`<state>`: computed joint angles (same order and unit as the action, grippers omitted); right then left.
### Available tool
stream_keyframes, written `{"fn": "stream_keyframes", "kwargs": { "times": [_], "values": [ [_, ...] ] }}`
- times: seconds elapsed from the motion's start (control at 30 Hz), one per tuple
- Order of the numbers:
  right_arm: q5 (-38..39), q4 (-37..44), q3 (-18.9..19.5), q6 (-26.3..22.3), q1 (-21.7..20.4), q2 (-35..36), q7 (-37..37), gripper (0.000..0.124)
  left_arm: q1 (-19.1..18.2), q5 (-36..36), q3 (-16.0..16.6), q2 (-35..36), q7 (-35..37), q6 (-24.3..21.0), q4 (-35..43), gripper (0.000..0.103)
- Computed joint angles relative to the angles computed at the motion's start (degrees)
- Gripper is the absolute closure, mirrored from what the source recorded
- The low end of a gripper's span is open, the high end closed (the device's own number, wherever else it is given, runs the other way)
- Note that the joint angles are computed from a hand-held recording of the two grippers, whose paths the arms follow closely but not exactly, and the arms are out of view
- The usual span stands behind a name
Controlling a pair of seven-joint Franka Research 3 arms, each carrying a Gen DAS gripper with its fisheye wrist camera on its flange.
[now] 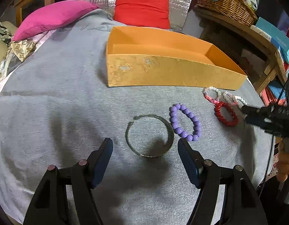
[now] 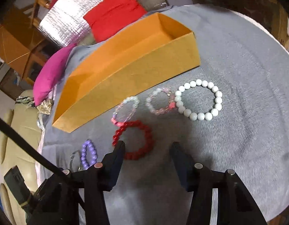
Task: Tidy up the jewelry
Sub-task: 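Grasp the silver bangle with the left tool while the right tool grasps the white pearl bracelet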
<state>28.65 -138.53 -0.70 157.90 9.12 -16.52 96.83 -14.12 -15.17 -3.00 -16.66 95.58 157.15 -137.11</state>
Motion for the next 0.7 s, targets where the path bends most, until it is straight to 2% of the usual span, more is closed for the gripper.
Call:
{"fn": "stream_keyframes", "kwargs": {
  "times": [0.1,0.2,0.27,0.37,0.47,0.6,0.63,0.7],
  "values": [
    [4.0,-1.3,-2.2,2.7,0.9,-2.3,-3.5,0.069,-1.0,-2.0,0.7,0.1,1.9,-0.6,0.3,0.031],
    [-2.1,-2.5,0.1,4.8,-4.8,-3.9,1.5,0.068,-0.9,-2.6,0.4,0.9,2.2,-1.2,1.1,0.031],
    [-7.7,-2.3,1.4,3.1,-8.7,-3.8,5.1,0.06,-0.3,-2.1,-0.2,1.5,1.5,-1.6,1.6,0.031],
    [-7.9,-0.4,-1.5,-2.7,-8.2,-1.8,3.9,0.059,0.6,-1.3,-0.9,2.0,0.2,-2.4,1.8,0.03],
    [-11.0,1.0,-0.9,-5.1,-9.0,0.1,5.0,0.059,1.0,-0.3,-1.3,2.2,-0.1,-1.9,1.7,0.03],
    [-22.3,2.4,3.4,-1.4,-12.2,2.8,13.4,0.059,0.5,-2.1,-0.6,2.4,1.3,-1.7,1.7,0.025],
    [-24.2,2.9,3.8,-1.8,-12.4,3.5,15.3,0.06,0.5,-2.2,-0.7,2.5,1.4,-1.7,1.7,0.025],
    [-34.6,4.6,6.2,-3.5,-14.1,4.8,22.0,0.071,0.4,-3.5,-0.3,2.4,2.2,-1.4,1.5,0.025]
  ]
}}
